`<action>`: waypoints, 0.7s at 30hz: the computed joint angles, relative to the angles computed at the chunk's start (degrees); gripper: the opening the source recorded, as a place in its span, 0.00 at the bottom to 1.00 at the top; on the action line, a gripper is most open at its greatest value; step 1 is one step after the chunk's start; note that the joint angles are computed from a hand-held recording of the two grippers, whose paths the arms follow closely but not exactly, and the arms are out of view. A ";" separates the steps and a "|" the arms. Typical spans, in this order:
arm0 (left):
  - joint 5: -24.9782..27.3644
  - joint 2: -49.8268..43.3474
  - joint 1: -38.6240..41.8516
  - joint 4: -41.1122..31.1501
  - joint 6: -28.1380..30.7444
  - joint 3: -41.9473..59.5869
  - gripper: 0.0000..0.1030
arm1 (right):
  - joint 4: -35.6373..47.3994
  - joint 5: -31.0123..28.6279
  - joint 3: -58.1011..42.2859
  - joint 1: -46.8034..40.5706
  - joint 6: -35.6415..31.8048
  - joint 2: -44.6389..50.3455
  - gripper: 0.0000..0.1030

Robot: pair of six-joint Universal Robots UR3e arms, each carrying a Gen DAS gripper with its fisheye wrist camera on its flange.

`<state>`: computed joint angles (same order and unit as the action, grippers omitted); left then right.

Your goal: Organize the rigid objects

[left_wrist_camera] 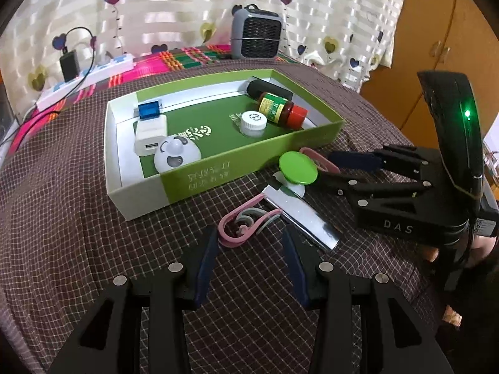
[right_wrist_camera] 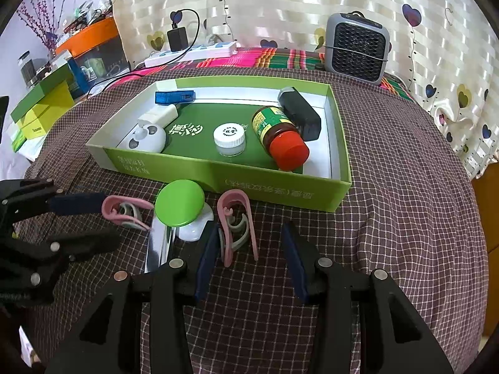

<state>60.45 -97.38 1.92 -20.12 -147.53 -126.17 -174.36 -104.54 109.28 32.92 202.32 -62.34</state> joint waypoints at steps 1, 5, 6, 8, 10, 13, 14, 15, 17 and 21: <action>0.63 -0.21 -0.28 0.91 -0.30 0.01 0.41 | 0.18 -0.14 0.00 0.11 0.00 -0.06 0.42; 2.41 -2.04 -1.07 2.53 -0.18 1.76 0.41 | 0.81 -0.66 -0.19 0.50 -0.05 -0.14 0.42; 2.56 -2.79 -1.20 1.95 0.03 2.79 0.41 | 0.73 -0.54 -0.05 0.43 -0.11 -0.22 0.42; 2.64 -3.81 -1.56 1.15 1.14 4.16 0.41 | 0.70 -0.43 0.18 0.35 -0.21 -0.39 0.42; 2.51 -4.72 -2.05 -0.12 2.35 5.46 0.41 | 0.63 -0.38 0.31 0.33 -0.30 -0.47 0.42; 3.92 -5.89 -3.51 0.28 2.44 6.65 0.41 | 0.55 -0.31 0.45 0.14 -0.21 -0.56 0.42; 4.24 -6.16 -3.90 0.76 2.70 6.80 0.41 | 0.56 -0.33 0.40 0.17 -0.13 -0.52 0.42; 4.43 -6.41 -4.15 1.10 2.63 6.95 0.41 | 0.47 -0.23 0.50 0.12 -0.10 -0.57 0.42; 5.90 -7.23 -4.94 2.08 1.55 7.49 0.41 | 0.43 -0.17 0.48 0.06 -0.17 -0.54 0.42; 6.80 -7.75 -5.17 2.96 -0.19 7.72 0.41 | 0.18 -0.05 0.57 -0.04 -0.09 -0.54 0.42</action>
<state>67.25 -105.13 -3.25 -17.16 -147.72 -118.45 -174.18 -104.59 109.85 32.88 202.24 -62.88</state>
